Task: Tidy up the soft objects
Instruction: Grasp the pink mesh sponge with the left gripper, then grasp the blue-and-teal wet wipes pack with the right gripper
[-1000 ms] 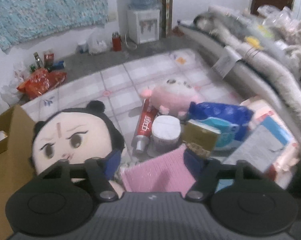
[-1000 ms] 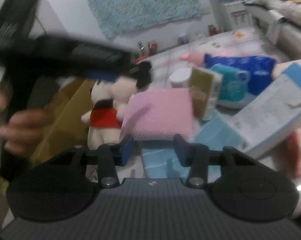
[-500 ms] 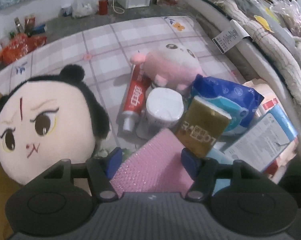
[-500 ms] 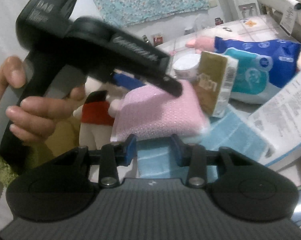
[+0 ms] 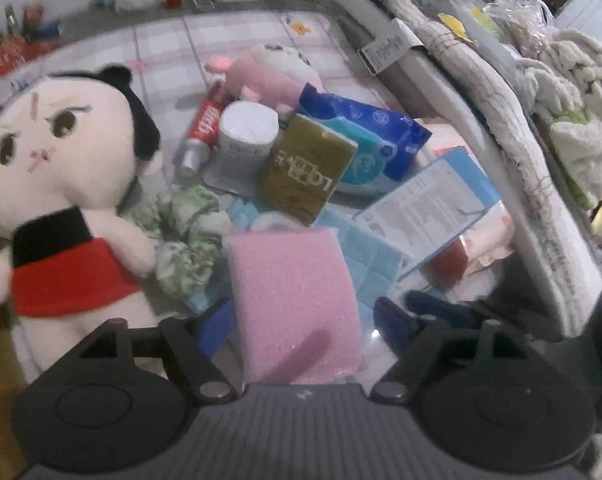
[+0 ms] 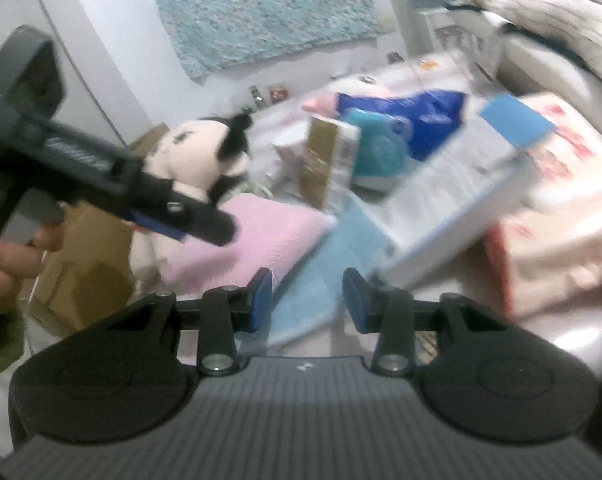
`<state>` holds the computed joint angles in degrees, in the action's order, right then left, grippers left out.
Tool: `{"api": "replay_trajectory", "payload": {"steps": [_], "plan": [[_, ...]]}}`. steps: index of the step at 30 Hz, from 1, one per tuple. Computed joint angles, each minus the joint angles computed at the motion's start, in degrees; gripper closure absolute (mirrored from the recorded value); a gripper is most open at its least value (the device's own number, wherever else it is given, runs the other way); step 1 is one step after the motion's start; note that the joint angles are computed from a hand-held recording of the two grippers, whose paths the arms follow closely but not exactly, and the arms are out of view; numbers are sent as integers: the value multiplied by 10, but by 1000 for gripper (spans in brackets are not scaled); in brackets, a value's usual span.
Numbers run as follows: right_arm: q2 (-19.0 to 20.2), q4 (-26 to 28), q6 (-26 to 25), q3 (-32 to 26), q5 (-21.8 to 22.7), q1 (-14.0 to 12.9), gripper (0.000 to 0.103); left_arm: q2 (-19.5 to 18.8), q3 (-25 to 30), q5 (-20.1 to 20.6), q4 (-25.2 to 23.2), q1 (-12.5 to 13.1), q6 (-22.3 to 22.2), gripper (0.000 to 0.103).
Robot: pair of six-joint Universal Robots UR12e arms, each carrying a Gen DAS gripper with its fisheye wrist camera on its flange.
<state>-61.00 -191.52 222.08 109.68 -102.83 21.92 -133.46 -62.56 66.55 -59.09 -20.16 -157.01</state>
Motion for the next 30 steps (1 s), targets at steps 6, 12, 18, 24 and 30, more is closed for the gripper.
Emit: {"api": "replay_trajectory", "payload": {"steps": [6, 12, 18, 24, 30], "plan": [[-25, -9, 19, 27, -55, 6, 50, 13, -38, 53, 84, -18, 37, 5], [-46, -10, 11, 38, -118, 9, 38, -9, -28, 127, 92, -39, 53, 5], [-46, -10, -11, 28, -117, 4, 38, -17, -25, 103, 88, -31, 26, 17], [-28, -8, -31, -7, -100, -3, 38, 3, -53, 70, 120, -16, 24, 18], [-23, 47, -151, -44, -113, -14, 28, 16, -72, 35, 136, -2, 17, 19]]}}
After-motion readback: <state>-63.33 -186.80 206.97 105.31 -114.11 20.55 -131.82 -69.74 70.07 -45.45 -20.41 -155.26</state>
